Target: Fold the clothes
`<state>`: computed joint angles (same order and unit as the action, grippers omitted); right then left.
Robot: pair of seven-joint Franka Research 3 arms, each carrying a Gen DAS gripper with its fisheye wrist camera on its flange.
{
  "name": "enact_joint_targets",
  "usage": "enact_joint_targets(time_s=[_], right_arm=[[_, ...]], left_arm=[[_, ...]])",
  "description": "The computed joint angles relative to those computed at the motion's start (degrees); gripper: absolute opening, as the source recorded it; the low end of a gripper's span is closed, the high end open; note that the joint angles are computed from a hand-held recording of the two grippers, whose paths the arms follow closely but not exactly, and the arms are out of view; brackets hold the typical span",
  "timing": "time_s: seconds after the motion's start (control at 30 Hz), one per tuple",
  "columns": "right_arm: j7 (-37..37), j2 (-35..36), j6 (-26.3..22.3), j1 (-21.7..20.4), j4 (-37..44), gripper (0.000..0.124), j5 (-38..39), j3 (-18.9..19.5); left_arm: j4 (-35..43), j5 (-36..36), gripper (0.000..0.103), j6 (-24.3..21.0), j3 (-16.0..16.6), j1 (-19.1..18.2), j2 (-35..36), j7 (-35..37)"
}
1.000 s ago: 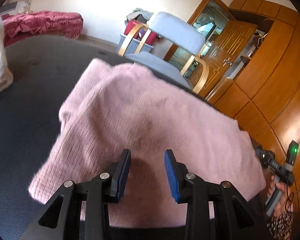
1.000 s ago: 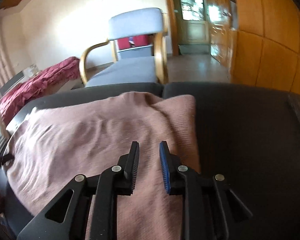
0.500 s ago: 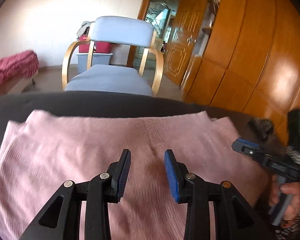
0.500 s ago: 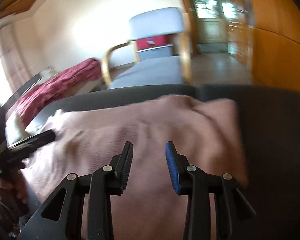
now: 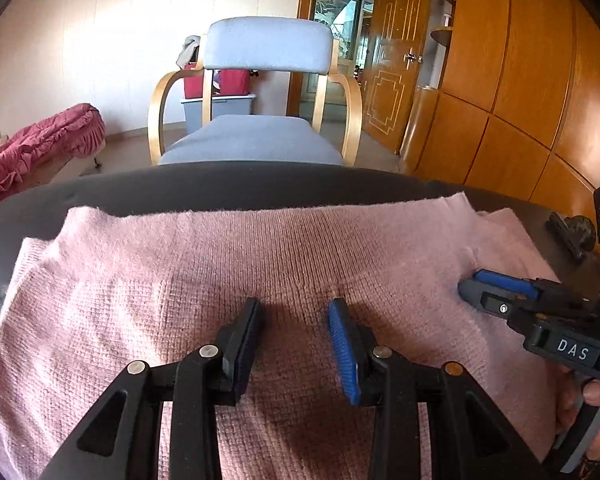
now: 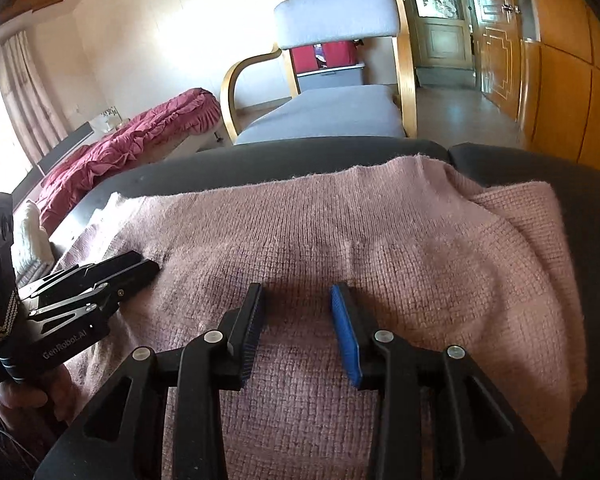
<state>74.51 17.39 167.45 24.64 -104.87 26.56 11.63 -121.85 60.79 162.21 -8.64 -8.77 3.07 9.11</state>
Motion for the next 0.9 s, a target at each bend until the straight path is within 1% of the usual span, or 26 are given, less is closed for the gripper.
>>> enact_joint_targets(time_s=[0.13, 0.23, 0.27, 0.3, 0.37, 0.4, 0.43, 0.5, 0.57, 0.63, 0.7, 0.73, 0.77, 0.8, 0.87, 0.9], right_arm=[[-2.33, -0.38, 0.23, -1.30, -0.48, 0.038, 2.88, 1.40], [-3.02, -0.46, 0.23, -1.33, -0.51, 0.038, 3.78, 1.43], [-3.29, -0.52, 0.20, -1.40, -0.53, 0.038, 4.13, 1.50], [-3.92, -0.60, 0.02, -1.77, -0.49, 0.038, 4.95, 1.84], [-5.22, -0.78, -0.35, -2.38, -0.41, 0.039, 6.67, 2.39], [-5.88, -0.88, -0.56, -2.63, -0.36, 0.040, 7.55, 2.61], [-6.25, -1.15, -0.76, -2.89, -0.46, 0.040, 8.62, 2.75], [-5.75, -2.89, -0.62, -3.37, -1.89, 0.043, 11.66, 2.76], [-6.81, -5.76, 2.11, -3.67, -5.09, 0.054, 14.29, 2.50], [-7.07, -8.88, 5.56, -3.47, -8.74, 0.058, 15.32, 1.45], [-0.69, -11.81, 7.76, -1.92, -12.66, 0.065, 8.66, -2.35], [3.25, -12.91, 8.08, -1.48, -14.29, 0.072, 4.60, -4.04], [5.84, -13.86, 8.07, -1.75, -15.63, 0.079, 1.99, -5.11], [7.79, -14.63, 7.77, -2.30, -16.70, 0.081, 0.08, -5.84], [7.42, -15.08, 5.55, -4.04, -17.31, 0.081, 1.13, -6.19], [5.68, -14.76, 4.21, -4.79, -16.91, 0.081, 3.27, -5.99]], left_arm=[[-2.51, 0.26, 0.035, -3.97, -0.96, -0.35, -3.58, -1.13], [-5.77, 2.52, 0.035, -5.74, -2.16, 0.04, -7.08, -3.46], [-7.06, 3.38, 0.035, -5.51, -2.46, 0.40, -8.15, -4.62], [-8.02, 2.13, 0.035, -4.00, -2.26, 0.87, -8.45, -4.08], [-9.58, -3.54, 0.036, -0.24, -1.44, 1.69, -8.29, -0.10], [-10.36, -7.52, 0.036, 2.22, -0.80, 2.10, -7.91, 2.69], [-11.06, -8.97, 0.037, 4.39, -0.60, 2.76, -7.82, 3.37], [-12.26, -8.41, 0.037, 8.18, -0.74, 4.36, -8.03, 1.89], [-13.30, -7.33, 0.037, 11.97, -0.89, 6.02, -8.10, -0.02], [-13.68, -6.99, 0.037, 13.28, -1.38, 7.05, -8.14, -0.65], [-13.72, -6.79, 0.037, 13.35, -1.90, 7.64, -8.18, -0.78], [-13.72, -6.71, 0.037, 13.28, -2.10, 7.82, -8.20, -0.82], [-13.71, -6.63, 0.037, 13.20, -2.26, 7.96, -8.22, -0.86], [-13.71, -6.54, 0.037, 13.11, -2.39, 8.05, -8.24, -0.90], [-13.71, -6.32, 0.037, 13.00, -2.63, 8.18, -8.29, -1.17], [-13.72, -6.01, 0.037, 12.85, -2.83, 8.20, -8.36, -1.59]])
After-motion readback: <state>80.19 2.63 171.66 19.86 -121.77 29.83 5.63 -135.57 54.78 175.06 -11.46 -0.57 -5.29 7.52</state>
